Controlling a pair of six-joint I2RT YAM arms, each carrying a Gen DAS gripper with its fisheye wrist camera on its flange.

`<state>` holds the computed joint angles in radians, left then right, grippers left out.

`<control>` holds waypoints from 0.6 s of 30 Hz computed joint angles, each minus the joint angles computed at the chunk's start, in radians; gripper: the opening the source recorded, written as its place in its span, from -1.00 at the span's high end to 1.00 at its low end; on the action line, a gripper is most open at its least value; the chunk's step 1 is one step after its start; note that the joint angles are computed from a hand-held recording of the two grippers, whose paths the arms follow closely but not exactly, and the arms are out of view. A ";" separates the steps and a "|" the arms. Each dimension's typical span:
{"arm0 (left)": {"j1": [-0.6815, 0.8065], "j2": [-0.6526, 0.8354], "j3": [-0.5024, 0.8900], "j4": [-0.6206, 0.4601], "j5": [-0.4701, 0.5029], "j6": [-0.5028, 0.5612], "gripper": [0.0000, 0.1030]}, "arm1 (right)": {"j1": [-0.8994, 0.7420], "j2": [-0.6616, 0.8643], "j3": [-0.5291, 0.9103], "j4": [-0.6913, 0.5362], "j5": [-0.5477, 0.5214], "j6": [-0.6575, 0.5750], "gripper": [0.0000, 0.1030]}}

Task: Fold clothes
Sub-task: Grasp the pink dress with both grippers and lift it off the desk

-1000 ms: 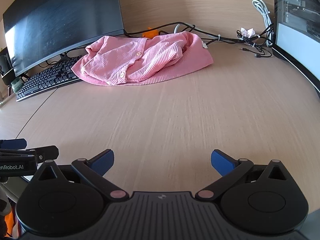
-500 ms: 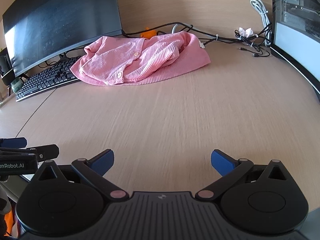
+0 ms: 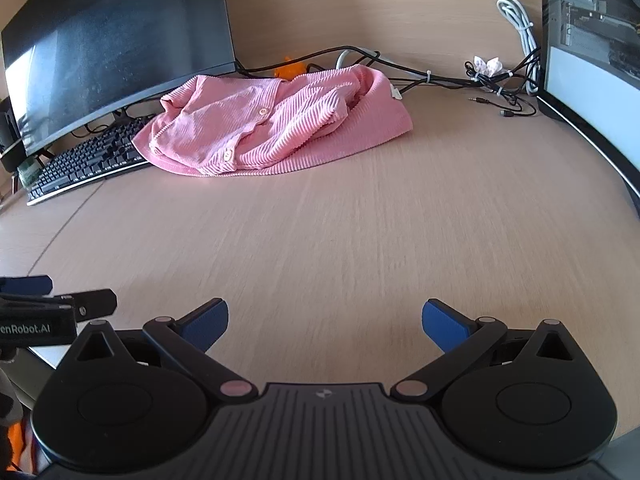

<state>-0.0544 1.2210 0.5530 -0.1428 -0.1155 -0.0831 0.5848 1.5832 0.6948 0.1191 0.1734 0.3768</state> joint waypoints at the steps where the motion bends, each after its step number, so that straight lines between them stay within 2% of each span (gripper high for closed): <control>1: -0.004 0.012 0.009 0.000 -0.003 -0.004 -0.99 | -0.008 0.004 0.006 -0.005 -0.009 -0.010 -1.00; 9: -0.031 0.137 0.113 -0.001 -0.022 -0.011 -0.99 | -0.124 0.030 0.082 -0.029 -0.098 -0.133 -1.00; 15: -0.067 0.315 0.253 0.134 -0.094 0.184 -0.99 | -0.206 0.055 0.179 -0.019 -0.158 -0.360 -1.00; 18: -0.101 0.458 0.371 0.187 -0.162 0.288 -0.99 | -0.259 0.090 0.258 -0.037 -0.246 -0.417 -1.00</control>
